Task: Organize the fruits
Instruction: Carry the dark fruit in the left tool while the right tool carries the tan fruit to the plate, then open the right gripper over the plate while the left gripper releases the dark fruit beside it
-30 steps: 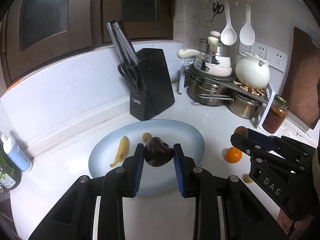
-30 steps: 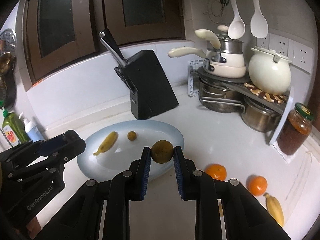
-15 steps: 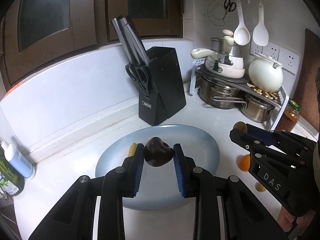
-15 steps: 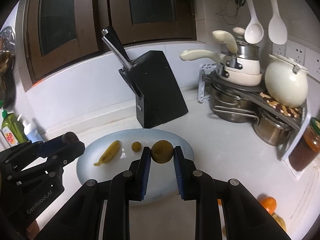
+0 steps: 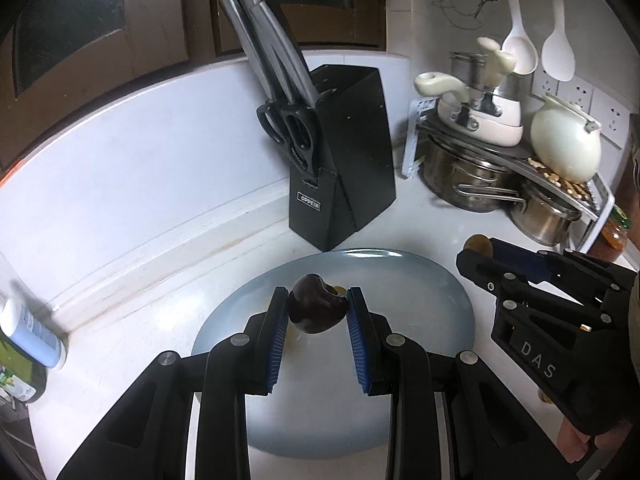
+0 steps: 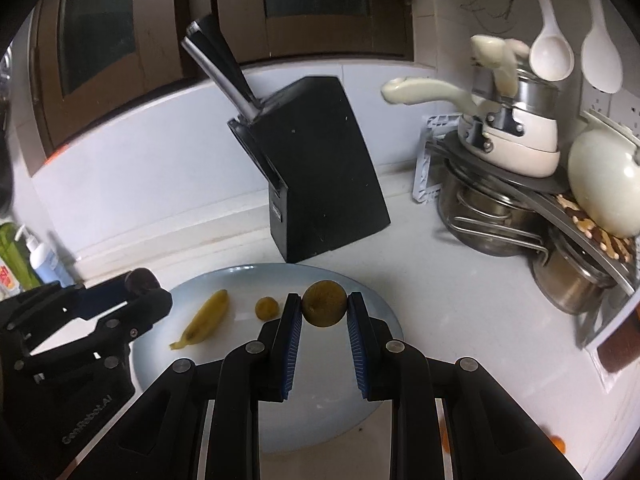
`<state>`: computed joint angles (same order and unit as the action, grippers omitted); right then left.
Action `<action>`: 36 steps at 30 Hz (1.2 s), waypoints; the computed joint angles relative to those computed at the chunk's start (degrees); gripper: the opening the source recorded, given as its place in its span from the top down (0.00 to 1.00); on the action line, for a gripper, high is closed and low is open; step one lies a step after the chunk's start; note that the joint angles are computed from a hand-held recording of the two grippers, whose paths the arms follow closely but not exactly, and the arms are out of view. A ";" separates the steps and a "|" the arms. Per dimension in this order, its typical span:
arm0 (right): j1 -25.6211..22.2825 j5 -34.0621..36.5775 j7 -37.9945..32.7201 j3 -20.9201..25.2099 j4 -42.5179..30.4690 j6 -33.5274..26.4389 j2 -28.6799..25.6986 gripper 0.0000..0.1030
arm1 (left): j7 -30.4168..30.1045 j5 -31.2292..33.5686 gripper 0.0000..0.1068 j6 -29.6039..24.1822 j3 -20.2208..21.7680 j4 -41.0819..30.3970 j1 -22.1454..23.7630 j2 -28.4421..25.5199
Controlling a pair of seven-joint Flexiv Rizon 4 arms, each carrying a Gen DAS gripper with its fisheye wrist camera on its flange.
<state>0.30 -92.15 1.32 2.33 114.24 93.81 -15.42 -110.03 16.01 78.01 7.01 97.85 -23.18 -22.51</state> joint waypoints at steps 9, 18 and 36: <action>3.62 27.61 -24.43 3.12 -0.42 -5.51 -4.42 0.76 | 2.60 -4.13 0.72 -4.77 -2.04 -4.51 2.13 -4.66; 3.15 47.03 -42.02 9.41 -4.31 -11.15 -9.01 0.76 | 5.88 -8.40 0.72 -8.44 -3.74 -7.28 3.50 -8.71; 8.95 65.87 -57.28 7.12 -9.23 -17.81 -12.97 0.76 | 11.00 -13.49 0.72 -13.77 -5.74 -11.31 4.78 -13.75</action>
